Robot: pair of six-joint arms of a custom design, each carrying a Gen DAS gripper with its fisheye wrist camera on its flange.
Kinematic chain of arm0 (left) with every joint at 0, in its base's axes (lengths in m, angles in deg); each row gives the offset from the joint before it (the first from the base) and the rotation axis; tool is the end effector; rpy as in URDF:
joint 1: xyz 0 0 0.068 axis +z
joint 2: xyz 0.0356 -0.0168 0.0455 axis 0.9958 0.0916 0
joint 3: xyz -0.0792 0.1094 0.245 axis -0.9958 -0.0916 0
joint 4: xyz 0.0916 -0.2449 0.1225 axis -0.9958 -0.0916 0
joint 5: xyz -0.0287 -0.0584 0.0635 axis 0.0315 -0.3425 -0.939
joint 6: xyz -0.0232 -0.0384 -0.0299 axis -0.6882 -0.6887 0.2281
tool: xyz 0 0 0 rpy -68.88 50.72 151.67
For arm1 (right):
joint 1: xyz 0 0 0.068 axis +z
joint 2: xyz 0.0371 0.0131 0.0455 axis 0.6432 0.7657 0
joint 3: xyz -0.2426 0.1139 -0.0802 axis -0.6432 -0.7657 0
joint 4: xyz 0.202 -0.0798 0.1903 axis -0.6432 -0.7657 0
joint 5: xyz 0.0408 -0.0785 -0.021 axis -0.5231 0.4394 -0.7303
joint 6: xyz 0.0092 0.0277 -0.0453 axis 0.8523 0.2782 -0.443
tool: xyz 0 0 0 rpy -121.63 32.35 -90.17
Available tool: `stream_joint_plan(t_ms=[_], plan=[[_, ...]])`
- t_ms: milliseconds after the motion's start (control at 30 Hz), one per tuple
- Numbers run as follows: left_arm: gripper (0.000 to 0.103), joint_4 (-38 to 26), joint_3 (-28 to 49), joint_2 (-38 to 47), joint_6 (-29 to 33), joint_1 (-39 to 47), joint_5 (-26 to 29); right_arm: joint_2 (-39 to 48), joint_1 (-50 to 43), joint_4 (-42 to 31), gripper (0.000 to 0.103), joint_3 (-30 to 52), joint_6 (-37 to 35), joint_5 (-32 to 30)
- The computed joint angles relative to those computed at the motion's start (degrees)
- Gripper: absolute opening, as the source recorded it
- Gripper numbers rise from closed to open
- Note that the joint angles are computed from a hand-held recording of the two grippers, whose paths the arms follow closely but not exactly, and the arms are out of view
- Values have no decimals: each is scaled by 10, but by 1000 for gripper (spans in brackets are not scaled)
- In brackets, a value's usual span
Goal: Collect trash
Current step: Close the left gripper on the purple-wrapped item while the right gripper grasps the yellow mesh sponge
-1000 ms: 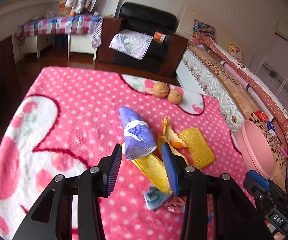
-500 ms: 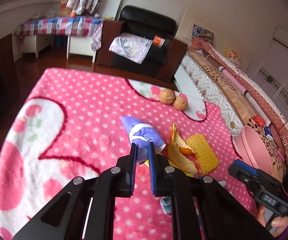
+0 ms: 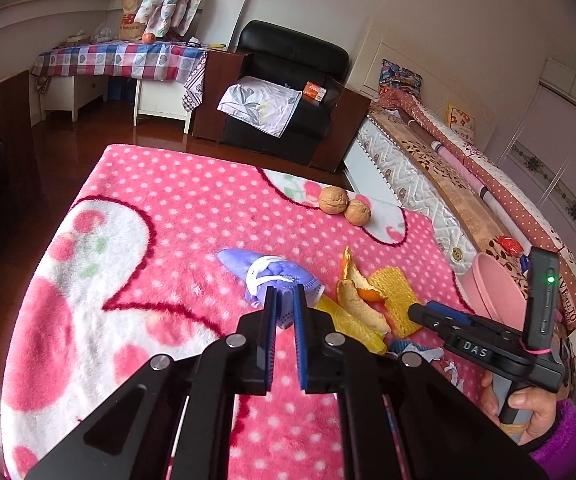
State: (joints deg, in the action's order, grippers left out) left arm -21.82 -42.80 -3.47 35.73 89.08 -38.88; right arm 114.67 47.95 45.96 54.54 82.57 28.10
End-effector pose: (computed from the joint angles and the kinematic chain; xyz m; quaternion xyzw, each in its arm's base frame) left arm 0.2440 0.0125 0.2143 -0.1335 0.8977 -0.1208 0.4022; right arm 0.3754 0.0654 0.2084 -0.1682 0.9290 0.1828 0.2742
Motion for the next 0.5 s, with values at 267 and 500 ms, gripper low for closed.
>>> stream_joint_plan(t_ms=[267, 500], plan=[[6, -15, -3, -27, -6, -17, -13, -28, -7, 5, 11, -22, 0, -23], [1, -34, 3, -57, -9, -45, -34, -85, -35, 12, 10, -57, -5, -49]])
